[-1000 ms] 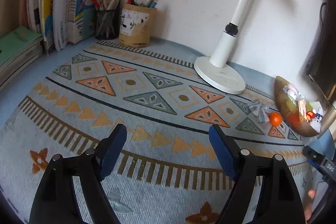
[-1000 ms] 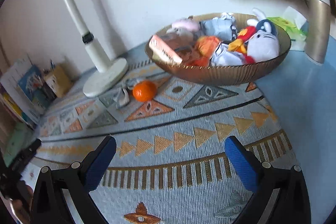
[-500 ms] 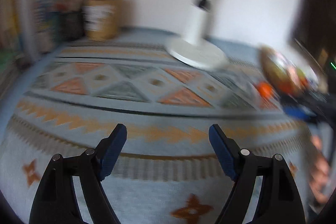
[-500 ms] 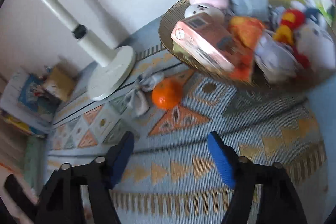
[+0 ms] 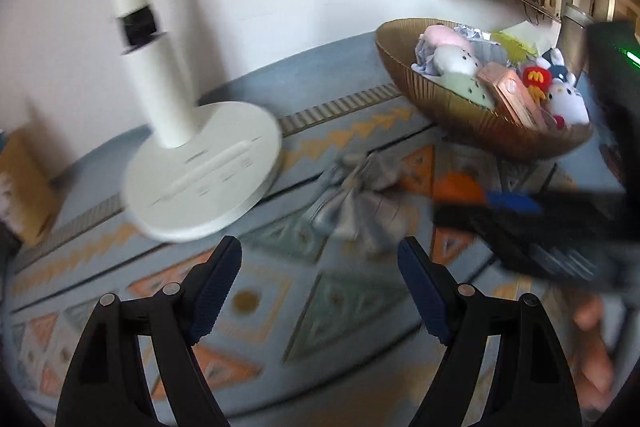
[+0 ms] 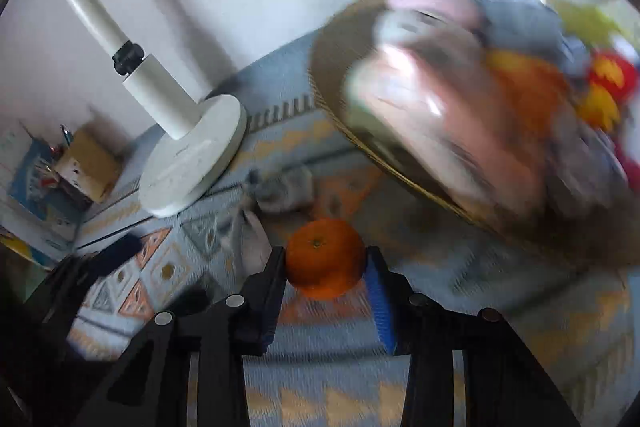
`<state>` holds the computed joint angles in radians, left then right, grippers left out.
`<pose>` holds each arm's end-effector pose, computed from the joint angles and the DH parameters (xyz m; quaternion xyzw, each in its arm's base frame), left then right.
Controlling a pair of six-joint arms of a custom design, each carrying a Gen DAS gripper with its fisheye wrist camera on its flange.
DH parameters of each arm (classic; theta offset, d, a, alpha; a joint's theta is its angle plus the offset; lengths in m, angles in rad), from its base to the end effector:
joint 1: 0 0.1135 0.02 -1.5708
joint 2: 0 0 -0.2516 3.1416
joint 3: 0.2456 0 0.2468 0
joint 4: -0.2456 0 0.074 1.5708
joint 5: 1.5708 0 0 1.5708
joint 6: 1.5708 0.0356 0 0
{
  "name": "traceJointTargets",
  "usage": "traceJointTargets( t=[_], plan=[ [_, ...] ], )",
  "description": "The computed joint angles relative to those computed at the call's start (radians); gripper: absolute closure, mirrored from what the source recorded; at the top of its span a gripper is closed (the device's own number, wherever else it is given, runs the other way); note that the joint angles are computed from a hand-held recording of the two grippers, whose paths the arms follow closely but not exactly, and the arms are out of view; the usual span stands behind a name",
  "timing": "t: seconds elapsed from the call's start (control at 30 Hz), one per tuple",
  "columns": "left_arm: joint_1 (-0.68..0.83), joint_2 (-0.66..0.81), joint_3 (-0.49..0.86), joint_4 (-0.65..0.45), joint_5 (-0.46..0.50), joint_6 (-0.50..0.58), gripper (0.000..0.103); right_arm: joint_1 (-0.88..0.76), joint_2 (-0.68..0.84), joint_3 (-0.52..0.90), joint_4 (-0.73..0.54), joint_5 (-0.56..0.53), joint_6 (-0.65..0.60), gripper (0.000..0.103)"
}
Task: Organize objects
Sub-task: 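Grasp the grey plaid bow cloth with the left tool while the right tool grasps the orange, then carry the plaid cloth and orange over the bowl and open both tools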
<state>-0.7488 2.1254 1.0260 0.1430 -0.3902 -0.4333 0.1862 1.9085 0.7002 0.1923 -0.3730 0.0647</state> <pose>0.2849 -0.2463 0.0540 0.0890 0.9327 -0.0119 0.3493 0.2932 0.0684 0.0573 -0.1081 0.9403 0.2106 0.2447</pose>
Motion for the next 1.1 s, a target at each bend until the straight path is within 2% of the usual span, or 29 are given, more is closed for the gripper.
traceJointTargets(
  t=[0.1,0.13,0.2,0.27,0.3,0.33,0.4,0.5,0.57,0.63,0.73,0.8,0.83,0.87,0.9,0.93,1.0,1.03,1.1],
  plan=[
    [0.025,0.084,0.112,-0.038,0.066,0.015,0.027,-0.123,-0.028,-0.023,-0.066,-0.110,-0.063,0.065],
    [0.037,0.119,0.166,-0.070,0.097,0.016,0.031,-0.161,-0.029,-0.034,-0.067,-0.146,-0.085,0.065],
    [0.057,0.139,0.195,-0.070,0.144,0.003,0.037,-0.186,-0.038,-0.064,-0.035,-0.151,-0.114,0.065],
    [0.065,0.147,0.221,-0.085,0.140,-0.009,0.051,-0.183,-0.067,-0.120,0.028,-0.119,-0.149,0.065],
    [0.061,0.150,0.232,-0.099,0.122,-0.008,0.072,-0.180,-0.071,-0.134,0.048,-0.115,-0.154,0.065],
    [0.053,0.148,0.235,-0.111,0.107,-0.005,0.084,-0.173,-0.081,-0.140,0.049,-0.105,-0.159,0.065],
    [0.032,0.124,0.217,-0.141,0.081,-0.016,0.086,-0.170,-0.097,-0.145,0.034,-0.105,-0.172,0.065],
    [-0.027,-0.003,0.057,-0.109,0.045,-0.082,0.086,-0.202,-0.156,-0.176,-0.053,-0.170,-0.228,0.065],
    [-0.100,-0.139,-0.101,-0.077,-0.020,-0.172,0.086,-0.219,-0.208,-0.216,-0.091,-0.206,-0.296,0.065],
    [-0.191,-0.251,-0.218,-0.107,-0.107,-0.303,0.086,-0.229,-0.283,-0.281,-0.129,-0.204,-0.399,0.065],
    [-0.359,-0.378,-0.357,-0.223,-0.249,-0.589,0.086,-0.257,-0.324,-0.343,-0.180,-0.242,-0.518,0.065],
    [-0.406,-0.377,-0.391,-0.299,-0.304,-0.714,0.086,-0.230,-0.340,-0.382,-0.154,-0.217,-0.539,0.063],
    [-0.427,-0.356,-0.380,-0.391,-0.316,-0.797,0.086,-0.230,-0.335,-0.392,-0.149,-0.221,-0.549,0.055],
    [-0.421,-0.350,-0.391,-0.427,-0.312,-0.815,0.086,-0.255,-0.330,-0.392,-0.165,-0.257,-0.572,0.048],
    [-0.433,-0.330,-0.390,-0.445,-0.315,-0.835,0.086,-0.283,-0.328,-0.378,-0.215,-0.279,-0.593,0.045],
    [-0.427,-0.339,-0.416,-0.434,-0.315,-0.826,0.086,-0.340,-0.329,-0.362,-0.294,-0.304,-0.647,0.042],
    [-0.416,-0.408,-0.517,-0.311,-0.309,-0.804,0.086,-0.413,-0.308,-0.329,-0.409,-0.340,-0.717,0.040],
    [-0.409,-0.458,-0.594,-0.207,-0.308,-0.806,0.086,-0.429,-0.317,-0.336,-0.419,-0.339,-0.726,0.040],
    [-0.408,-0.455,-0.676,-0.051,-0.320,-0.839,0.086,-0.449,-0.360,-0.377,-0.384,-0.319,-0.717,0.040]
  ],
)
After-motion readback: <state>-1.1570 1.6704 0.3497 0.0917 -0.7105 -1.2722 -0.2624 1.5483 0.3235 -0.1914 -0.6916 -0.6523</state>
